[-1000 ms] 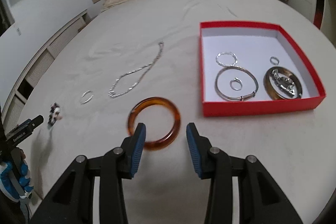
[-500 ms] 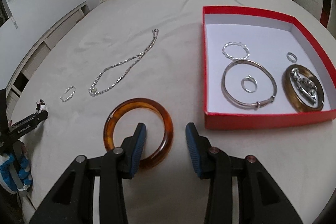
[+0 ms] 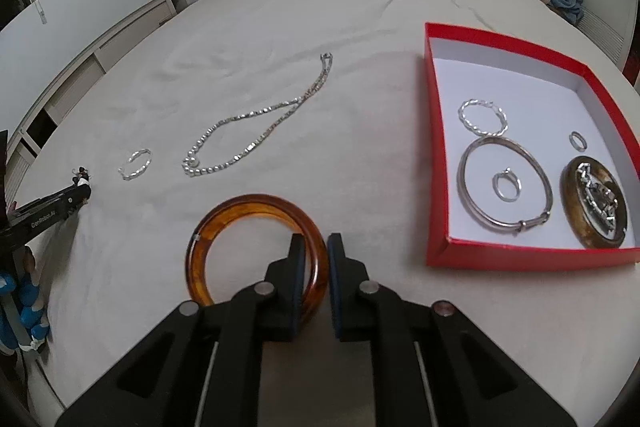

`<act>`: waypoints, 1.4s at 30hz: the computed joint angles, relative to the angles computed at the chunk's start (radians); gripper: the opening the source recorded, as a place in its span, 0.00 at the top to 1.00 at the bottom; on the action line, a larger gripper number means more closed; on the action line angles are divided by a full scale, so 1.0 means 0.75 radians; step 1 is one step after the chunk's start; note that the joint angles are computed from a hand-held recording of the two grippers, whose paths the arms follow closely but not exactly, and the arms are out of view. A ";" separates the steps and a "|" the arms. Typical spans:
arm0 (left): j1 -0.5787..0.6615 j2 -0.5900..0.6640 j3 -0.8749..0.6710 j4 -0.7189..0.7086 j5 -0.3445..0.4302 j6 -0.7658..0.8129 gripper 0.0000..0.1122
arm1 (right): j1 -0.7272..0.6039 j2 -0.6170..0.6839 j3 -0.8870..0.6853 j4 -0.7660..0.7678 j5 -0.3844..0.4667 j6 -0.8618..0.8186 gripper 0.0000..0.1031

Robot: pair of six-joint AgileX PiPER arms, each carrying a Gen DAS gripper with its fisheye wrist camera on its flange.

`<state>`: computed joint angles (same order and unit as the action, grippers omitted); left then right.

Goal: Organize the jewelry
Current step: 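Close left tool on the beaded bracelet while right tool grasps the amber bangle, then carry the beaded bracelet and amber bangle over the red box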

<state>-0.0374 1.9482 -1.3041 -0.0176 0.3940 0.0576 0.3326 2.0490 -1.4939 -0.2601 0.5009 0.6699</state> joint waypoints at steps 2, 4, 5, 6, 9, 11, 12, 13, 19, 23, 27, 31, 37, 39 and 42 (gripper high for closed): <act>0.000 -0.017 0.006 0.002 0.010 -0.001 0.83 | 0.013 -0.033 0.026 -0.023 -0.007 0.022 0.91; -0.002 -0.051 0.029 0.005 0.008 0.005 0.83 | 0.021 -0.072 0.060 -0.041 -0.017 0.045 0.91; -0.005 -0.071 0.040 0.008 0.009 0.002 0.83 | 0.028 -0.096 0.076 -0.056 -0.017 0.064 0.91; -0.006 -0.099 0.056 -0.002 0.011 0.011 0.83 | 0.034 -0.118 0.089 -0.066 -0.014 0.079 0.91; 0.004 -0.187 0.100 -0.078 0.023 0.081 0.84 | 0.060 -0.197 0.133 -0.108 0.004 0.140 0.91; 0.017 -0.254 0.120 -0.155 0.051 0.156 0.93 | 0.078 -0.254 0.162 -0.141 0.021 0.185 0.91; 0.028 -0.284 0.136 -0.194 0.059 0.194 0.93 | 0.093 -0.292 0.179 -0.165 0.037 0.217 0.91; 0.041 -0.323 0.151 -0.233 0.075 0.235 0.93 | 0.107 -0.324 0.191 -0.186 0.053 0.244 0.91; 0.109 -0.533 0.238 -0.444 0.163 0.455 0.93 | 0.194 -0.520 0.289 -0.301 0.137 0.387 0.91; 0.155 -0.662 0.274 -0.530 0.250 0.536 0.93 | 0.282 -0.632 0.332 -0.386 0.206 0.503 0.91; 0.212 -0.796 0.303 -0.606 0.336 0.632 0.93 | 0.351 -0.735 0.371 -0.448 0.263 0.580 0.91; 0.252 -0.904 0.307 -0.628 0.412 0.668 0.93 | 0.433 -0.832 0.408 -0.523 0.328 0.659 0.91; 0.160 -1.066 0.327 -0.540 0.465 0.569 0.93 | 0.554 -0.966 0.480 -0.620 0.411 0.781 0.91; 0.098 -1.110 0.332 -0.502 0.482 0.512 0.93 | 0.584 -1.021 0.518 -0.648 0.436 0.822 0.91; -0.032 -1.133 0.327 -0.421 0.490 0.397 0.93 | 0.613 -1.097 0.574 -0.680 0.475 0.870 0.91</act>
